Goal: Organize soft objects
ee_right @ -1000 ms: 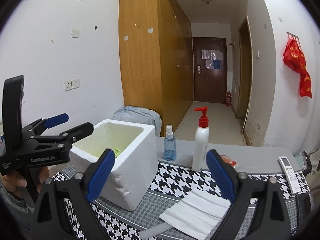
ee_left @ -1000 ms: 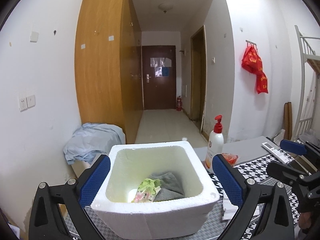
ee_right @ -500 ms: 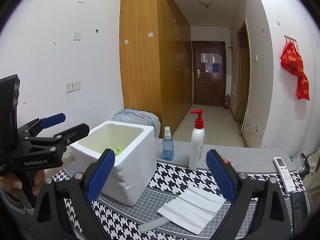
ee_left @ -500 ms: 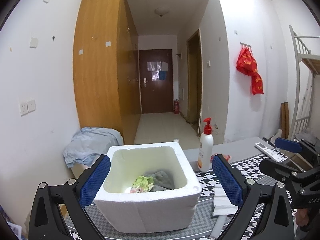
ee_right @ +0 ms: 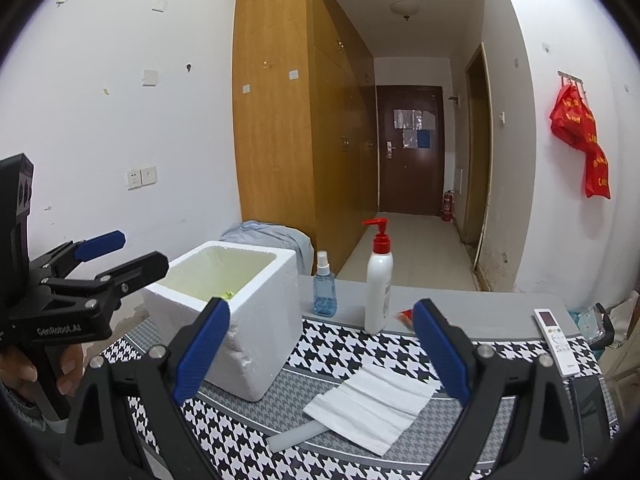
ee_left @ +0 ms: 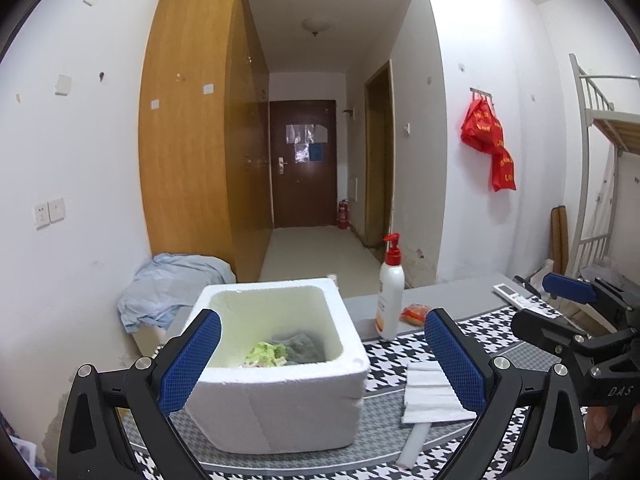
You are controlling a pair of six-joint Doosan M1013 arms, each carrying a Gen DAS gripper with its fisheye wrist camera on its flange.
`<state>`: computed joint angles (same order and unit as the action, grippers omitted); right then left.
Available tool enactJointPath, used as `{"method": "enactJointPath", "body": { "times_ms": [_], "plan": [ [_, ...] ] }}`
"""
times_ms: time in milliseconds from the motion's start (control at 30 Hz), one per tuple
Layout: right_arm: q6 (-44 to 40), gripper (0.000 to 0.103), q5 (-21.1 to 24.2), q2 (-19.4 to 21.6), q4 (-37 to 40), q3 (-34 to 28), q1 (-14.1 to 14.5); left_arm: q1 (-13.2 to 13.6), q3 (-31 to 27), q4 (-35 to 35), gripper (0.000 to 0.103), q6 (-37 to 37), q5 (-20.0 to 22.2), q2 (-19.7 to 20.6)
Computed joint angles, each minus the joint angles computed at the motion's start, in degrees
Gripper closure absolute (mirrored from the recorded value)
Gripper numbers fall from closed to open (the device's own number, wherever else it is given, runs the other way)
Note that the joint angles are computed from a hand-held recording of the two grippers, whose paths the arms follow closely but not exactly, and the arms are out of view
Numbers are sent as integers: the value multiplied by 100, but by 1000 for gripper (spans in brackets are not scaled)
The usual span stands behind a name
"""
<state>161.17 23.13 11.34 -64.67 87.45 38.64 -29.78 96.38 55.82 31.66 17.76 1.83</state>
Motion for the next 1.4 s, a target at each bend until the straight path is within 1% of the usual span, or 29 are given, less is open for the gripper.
{"method": "enactJointPath", "body": {
  "times_ms": [100, 167, 267, 433, 633, 767, 900, 967, 1100, 1267, 1400],
  "plan": [
    [157, 8, 46, -35, -105, 66, -2, -28, 19, -266, 1, 284, -45, -1],
    [197, 8, 23, -66, -42, 108, -23, -50, 32, -340, 1, 393, -88, -1],
    [183, 8, 27, -100, 14, 160, -44, -80, 66, -329, 1, 403, -153, -10],
    [274, 8, 128, -147, -111, 246, -26, -131, 136, -94, 1, 193, -253, -27],
    [503, 8, 305, -170, -331, 321, -5, -146, 175, -657, 1, 759, -336, -11],
    [455, 8, 323, -188, -210, 362, -34, -162, 225, -967, 1, 1044, -379, -4],
    [419, 8, 375, -189, -139, 391, -40, -200, 264, -1050, 1, 1187, -418, 12],
    [436, 8, 416, -186, -136, 399, -44, -193, 270, -1383, 1, 1496, -446, 27],
    [341, 8, 434, -182, -26, 411, -66, -171, 274, -1873, 1, 1884, -467, 56],
    [192, 8, 492, -162, 111, 408, -71, -170, 277, -2522, 1, 2532, -405, 96],
    [115, 8, 543, -145, 196, 411, -74, -142, 292, -3371, 1, 3355, -374, 137]
  ]
}}
